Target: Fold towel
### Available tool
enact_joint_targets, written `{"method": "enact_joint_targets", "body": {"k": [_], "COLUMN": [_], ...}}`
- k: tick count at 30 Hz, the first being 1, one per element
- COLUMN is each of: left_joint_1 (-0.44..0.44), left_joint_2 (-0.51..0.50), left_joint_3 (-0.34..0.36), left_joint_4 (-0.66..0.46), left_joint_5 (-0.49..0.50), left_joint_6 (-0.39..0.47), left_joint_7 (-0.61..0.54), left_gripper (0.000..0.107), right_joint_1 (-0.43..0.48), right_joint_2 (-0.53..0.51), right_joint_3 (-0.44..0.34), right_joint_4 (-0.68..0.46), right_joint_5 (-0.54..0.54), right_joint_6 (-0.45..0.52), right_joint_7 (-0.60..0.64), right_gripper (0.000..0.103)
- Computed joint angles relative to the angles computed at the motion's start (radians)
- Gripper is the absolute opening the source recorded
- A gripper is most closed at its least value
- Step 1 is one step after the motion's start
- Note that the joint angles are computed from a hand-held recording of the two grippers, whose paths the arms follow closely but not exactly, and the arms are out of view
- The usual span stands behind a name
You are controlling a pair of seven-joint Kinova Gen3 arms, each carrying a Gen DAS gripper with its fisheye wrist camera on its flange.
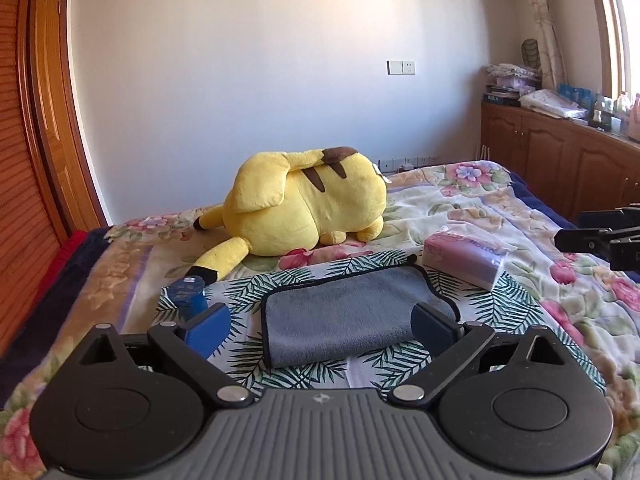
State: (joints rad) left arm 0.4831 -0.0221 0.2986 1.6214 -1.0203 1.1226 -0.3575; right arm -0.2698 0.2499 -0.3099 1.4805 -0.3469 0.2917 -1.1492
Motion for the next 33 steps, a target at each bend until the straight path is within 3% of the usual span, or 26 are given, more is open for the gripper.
{"method": "enact_joint_targets", "body": {"k": [8,12,17,19,33], "left_joint_1": [0.044,0.063,0.086,0.098,0.200], "left_joint_2": [-0.028,-0.041,-0.049,-0.051,-0.018], "left_joint_3": [0.061,0.086,0.120,0.135,0.165], "left_joint_4": [-0.027,-0.025,-0.027,-0.021,0.081], "left_joint_5": [-0.035,-0.048,-0.052,-0.063,-0.079], "left_joint_6": [0.103,0.139,0.191,0.210,0.285], "left_joint_7": [0.036,0.061,0.057,0.071,0.249], "left_gripper": [0.086,0.087,0.087,0.087,0.087], "right_joint_1": [0.045,0.044,0.022,0.016,-0.074], "right_joint_2": [-0.071,-0.110,-0.147,-0.166,-0.228], "right_joint_3": [-0.029,-0.022,0.002,0.008,0.070], "right_joint_4": [0.059,0.109,0.154,0.177,0.298], "right_joint_5": [-0.085,-0.127,-0.155,-0.176,-0.176], "right_joint_6": [-0.013,-0.042,-0.057,-0.071,-0.145], "right_joint_7": [0.065,0.094,0.103,0.113,0.078], "right_gripper": [0.068,0.083,0.093,0.103,0.103]}}
